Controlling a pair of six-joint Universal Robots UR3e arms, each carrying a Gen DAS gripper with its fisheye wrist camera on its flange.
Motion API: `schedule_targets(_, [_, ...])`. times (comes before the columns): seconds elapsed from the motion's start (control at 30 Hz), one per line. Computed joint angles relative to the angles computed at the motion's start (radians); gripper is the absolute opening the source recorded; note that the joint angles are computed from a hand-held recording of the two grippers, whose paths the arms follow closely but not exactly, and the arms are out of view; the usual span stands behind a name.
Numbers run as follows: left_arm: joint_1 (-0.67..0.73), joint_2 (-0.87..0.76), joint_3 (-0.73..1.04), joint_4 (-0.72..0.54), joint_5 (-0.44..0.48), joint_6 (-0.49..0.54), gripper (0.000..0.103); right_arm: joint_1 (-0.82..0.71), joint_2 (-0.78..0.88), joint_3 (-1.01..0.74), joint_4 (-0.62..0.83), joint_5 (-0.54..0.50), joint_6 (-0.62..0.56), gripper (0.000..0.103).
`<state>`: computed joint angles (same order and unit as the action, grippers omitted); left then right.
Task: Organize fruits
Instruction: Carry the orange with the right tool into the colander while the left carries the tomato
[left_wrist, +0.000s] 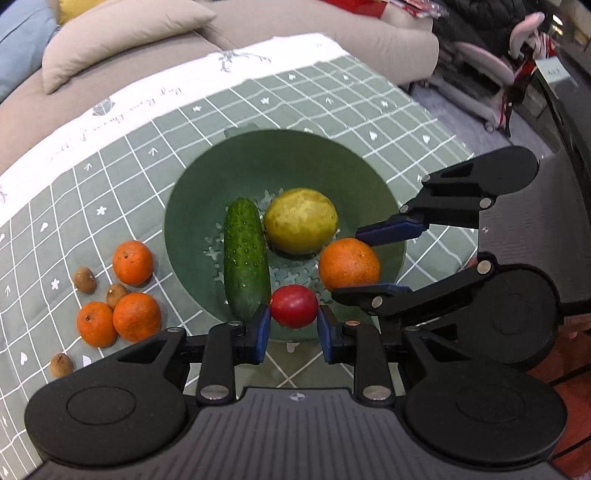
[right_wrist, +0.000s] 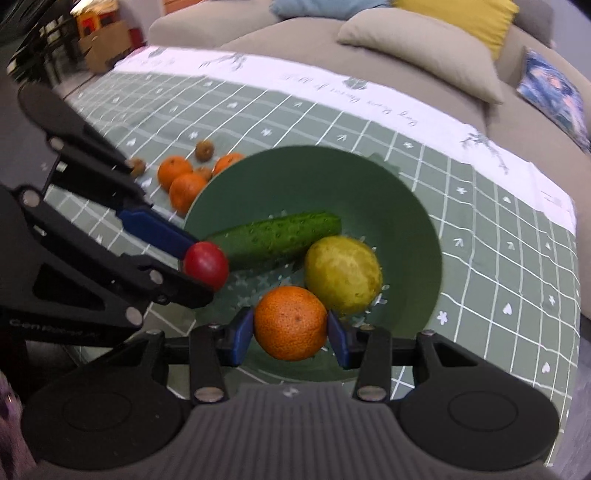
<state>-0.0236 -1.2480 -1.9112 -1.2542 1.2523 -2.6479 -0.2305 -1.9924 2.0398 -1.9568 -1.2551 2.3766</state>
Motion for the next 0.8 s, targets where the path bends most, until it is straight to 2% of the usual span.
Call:
schedule_targets(0.2, [-0.023, -0.053, 0.020, 0.008, 0.026, -0.002, 0.031, 0.016, 0.051, -0.002, -0.003, -0.003, -0.027, 0.041])
schedule_targets(0.6, [-0.017, -0.072, 0.048, -0.023, 0.009, -0.012, 0.032, 0.020, 0.113, -0.012, -0.027, -0.028, 0.002, 0.042])
schedule_targets(0.8, [0.000, -0.055, 0.027, -0.013, -0.003, -0.024, 0.041, 0.015, 0.088, -0.018, -0.010, -0.030, -0.004, 0.044])
